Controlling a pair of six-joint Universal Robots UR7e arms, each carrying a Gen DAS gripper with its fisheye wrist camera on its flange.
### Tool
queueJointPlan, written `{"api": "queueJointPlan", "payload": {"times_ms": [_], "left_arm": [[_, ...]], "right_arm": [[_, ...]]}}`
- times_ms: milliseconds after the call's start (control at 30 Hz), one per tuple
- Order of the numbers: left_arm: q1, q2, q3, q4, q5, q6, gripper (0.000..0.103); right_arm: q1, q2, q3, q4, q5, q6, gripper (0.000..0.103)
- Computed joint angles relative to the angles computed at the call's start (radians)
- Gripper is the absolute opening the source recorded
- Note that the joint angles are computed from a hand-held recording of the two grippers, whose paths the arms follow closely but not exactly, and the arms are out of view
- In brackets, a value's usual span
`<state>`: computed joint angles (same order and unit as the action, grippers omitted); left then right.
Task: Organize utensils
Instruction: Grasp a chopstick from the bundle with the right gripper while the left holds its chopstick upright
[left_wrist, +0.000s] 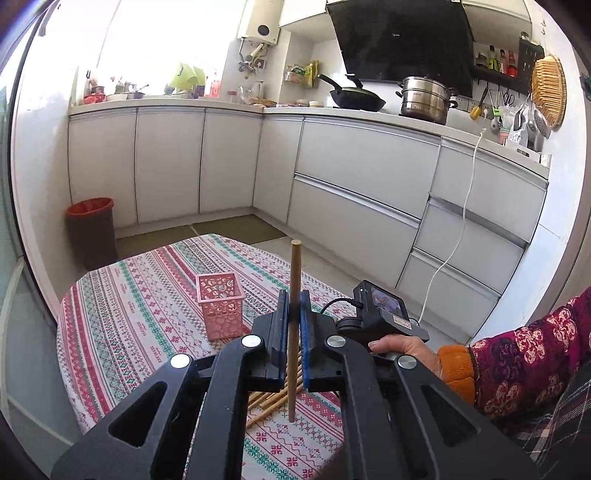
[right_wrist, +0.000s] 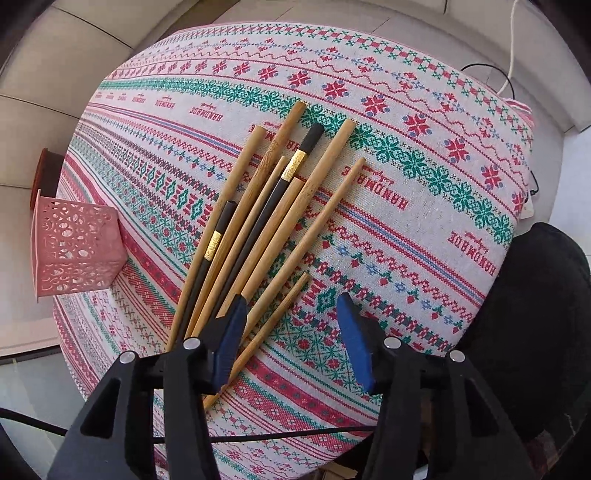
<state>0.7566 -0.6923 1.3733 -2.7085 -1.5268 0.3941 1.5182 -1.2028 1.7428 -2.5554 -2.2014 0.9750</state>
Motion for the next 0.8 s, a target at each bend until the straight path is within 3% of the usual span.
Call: {"api": "queueJointPlan", "payload": {"times_ms": [67, 100, 233, 400, 433, 500, 567, 633, 700, 767, 800], "left_arm": [[0.001, 0.001, -0.001, 0.000, 0.001, -0.002, 0.005], [0.000, 0.001, -0.002, 0.000, 0.002, -0.004, 0.005], [0.000, 0.002, -0.002, -0.007, 0.012, -0.020, 0.005], [0.001, 0.000, -0.002, -0.013, 0.018, -0.035, 0.005], [0.001, 0.000, -0.002, -0.013, 0.016, -0.036, 0.005], [0.001, 0.000, 0.000, -0.019, 0.013, -0.036, 0.005], [0.000, 0.003, -0.004, -0.014, 0.010, -0.038, 0.005], [-0.002, 0.007, -0.010, -0.009, 0.011, -0.036, 0.005], [-0.002, 0.008, -0.012, -0.008, 0.006, -0.035, 0.005], [-0.001, 0.007, -0.012, -0.010, 0.008, -0.036, 0.005], [-0.001, 0.006, -0.013, -0.010, 0.009, -0.038, 0.005]], "right_arm": [[0.002, 0.000, -0.006, 0.025, -0.010, -0.024, 0.044], [0.008, -0.011, -0.001, 0.076, -0.038, -0.018, 0.035], [0.029, 0.044, -0.101, 0.273, -0.142, 0.019, 0.026], [0.023, 0.061, -0.130, 0.279, -0.173, -0.040, 0.008], [0.015, 0.053, -0.121, 0.259, -0.159, -0.073, 0.010], [-0.012, 0.012, -0.080, 0.165, -0.093, -0.219, 0.012], [-0.054, -0.039, -0.030, 0.089, 0.013, -0.263, 0.011], [-0.082, -0.077, -0.001, 0.073, 0.093, -0.226, 0.011], [-0.079, -0.089, 0.008, 0.098, 0.092, -0.170, 0.012], [-0.056, -0.078, 0.002, 0.127, 0.074, -0.107, 0.021], [-0.040, -0.067, -0.006, 0.135, 0.063, -0.079, 0.033]]}}
